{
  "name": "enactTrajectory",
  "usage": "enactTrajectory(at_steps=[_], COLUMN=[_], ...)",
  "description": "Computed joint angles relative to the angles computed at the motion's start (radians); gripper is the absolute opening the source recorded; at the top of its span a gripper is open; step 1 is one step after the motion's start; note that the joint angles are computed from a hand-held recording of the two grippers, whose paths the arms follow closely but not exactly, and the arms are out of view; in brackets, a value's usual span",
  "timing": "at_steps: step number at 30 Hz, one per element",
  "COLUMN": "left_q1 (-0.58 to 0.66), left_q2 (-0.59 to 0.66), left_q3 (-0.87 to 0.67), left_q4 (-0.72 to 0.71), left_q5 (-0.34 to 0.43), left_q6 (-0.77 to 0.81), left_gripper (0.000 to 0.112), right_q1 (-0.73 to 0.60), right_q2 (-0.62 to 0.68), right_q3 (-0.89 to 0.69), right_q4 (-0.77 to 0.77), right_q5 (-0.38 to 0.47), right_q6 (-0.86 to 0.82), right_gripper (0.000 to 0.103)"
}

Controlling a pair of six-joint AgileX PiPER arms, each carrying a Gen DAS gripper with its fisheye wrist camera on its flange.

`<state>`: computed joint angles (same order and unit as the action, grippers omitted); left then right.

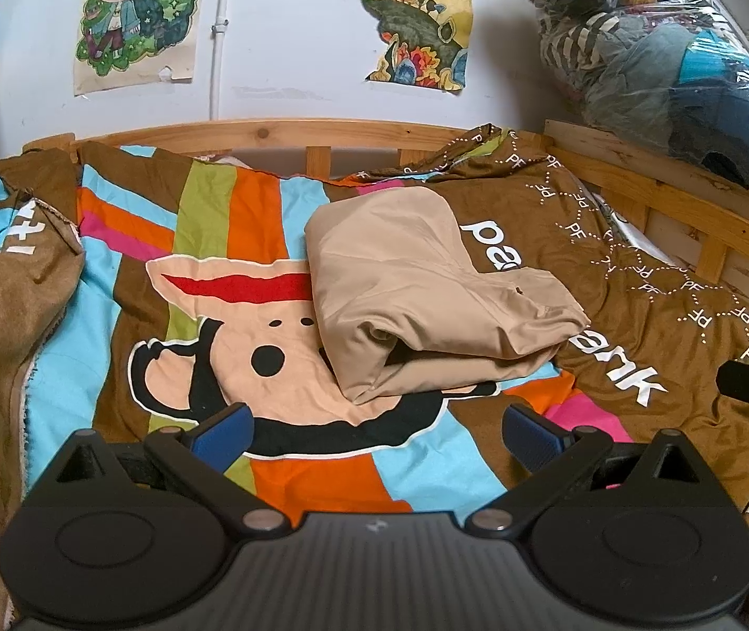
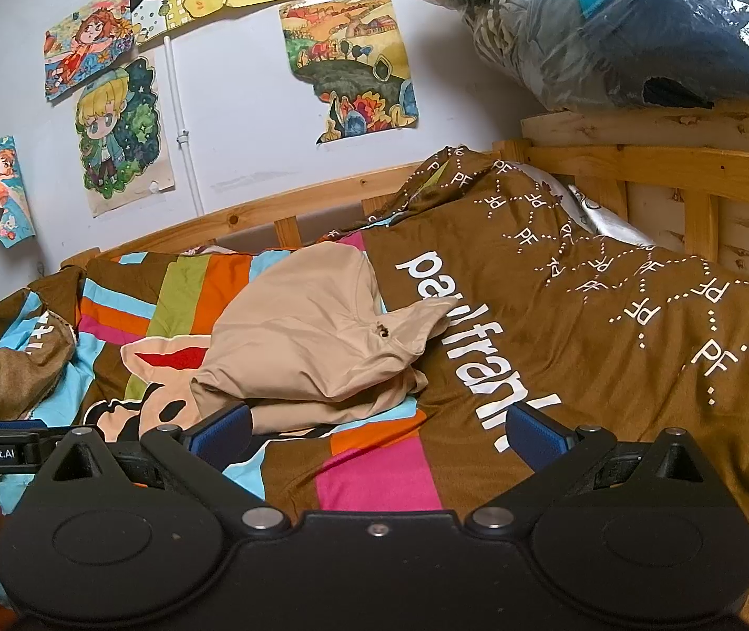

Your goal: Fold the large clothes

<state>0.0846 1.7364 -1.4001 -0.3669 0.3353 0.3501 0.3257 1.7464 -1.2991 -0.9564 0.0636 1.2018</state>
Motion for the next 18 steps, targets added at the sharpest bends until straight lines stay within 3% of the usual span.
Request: enactTrajectory(at_steps=[4,18], left_q1=[-0.002,-0.011], left_q2=[0.007,0.01], left_q3=[-0.024,-0.026], left_q4=[0.052,0.144], left_q5=[0.036,0.028], left_q6=[-0.049,-0.14], left_gripper=[0.102,0.102], right_q1=[0.0,-0.004], right_q2=[0.0,0.001], right_q3=[-0.001,0.0], right_q4=[0.019,0.075], right_q5=[0.001,-0.001], right_q6=[-0.018,-0.073], right_gripper=[0.102,0.102])
